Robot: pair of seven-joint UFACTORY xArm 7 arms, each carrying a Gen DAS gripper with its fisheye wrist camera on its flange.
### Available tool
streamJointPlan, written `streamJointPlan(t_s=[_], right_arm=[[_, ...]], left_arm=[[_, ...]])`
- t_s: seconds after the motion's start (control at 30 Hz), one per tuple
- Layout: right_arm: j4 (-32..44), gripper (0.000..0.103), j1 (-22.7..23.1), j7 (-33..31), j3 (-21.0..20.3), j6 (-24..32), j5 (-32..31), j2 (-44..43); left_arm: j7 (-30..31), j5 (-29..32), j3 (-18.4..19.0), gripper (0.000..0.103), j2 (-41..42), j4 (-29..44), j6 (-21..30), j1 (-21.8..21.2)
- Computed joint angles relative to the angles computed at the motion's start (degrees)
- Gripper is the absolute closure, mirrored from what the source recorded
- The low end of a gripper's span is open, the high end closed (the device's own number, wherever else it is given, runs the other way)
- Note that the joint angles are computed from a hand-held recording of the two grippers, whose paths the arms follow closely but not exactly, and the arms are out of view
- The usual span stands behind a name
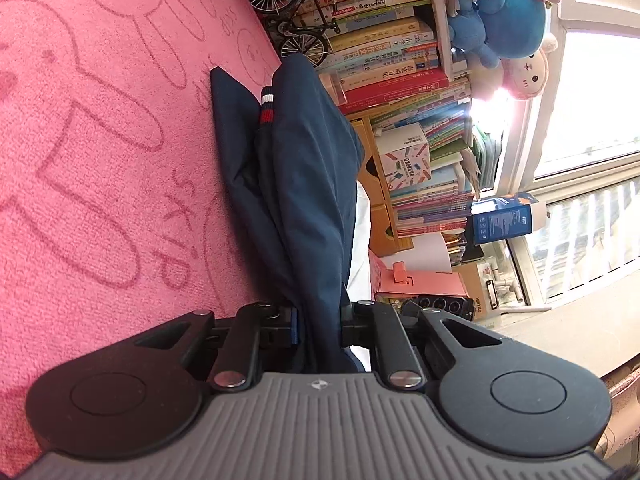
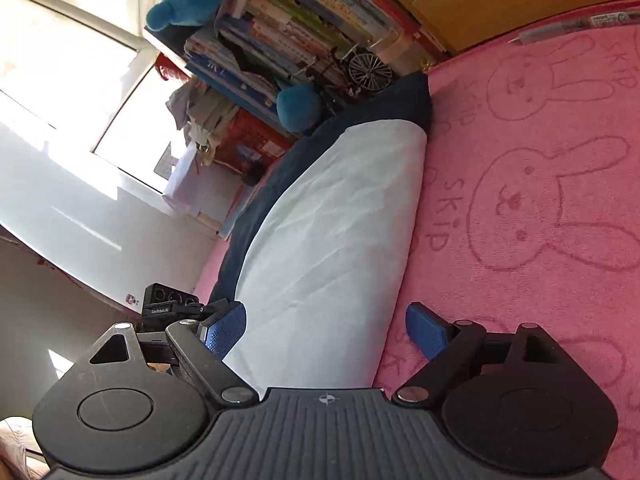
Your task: Fold clothes
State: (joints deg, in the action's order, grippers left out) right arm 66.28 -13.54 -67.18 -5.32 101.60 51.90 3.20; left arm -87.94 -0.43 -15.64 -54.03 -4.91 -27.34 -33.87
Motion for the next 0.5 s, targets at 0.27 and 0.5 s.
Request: streamJointPlan(t_s=[0.27, 0.5], right_arm=[[7.49, 0.013, 1.69, -8.37, 3.61, 2.93, 0.14, 6.92], [5.40, 0.000, 2.79, -14.27, 5.22, -0.18, 3.70, 6.51]], left_arm=[[2.41, 0.74, -2.70, 0.088, -0.17, 0.49, -0.11, 1.83], [1.64, -0.78, -5.38, 0.088, -0.88, 0.50, 0.25, 3.08]])
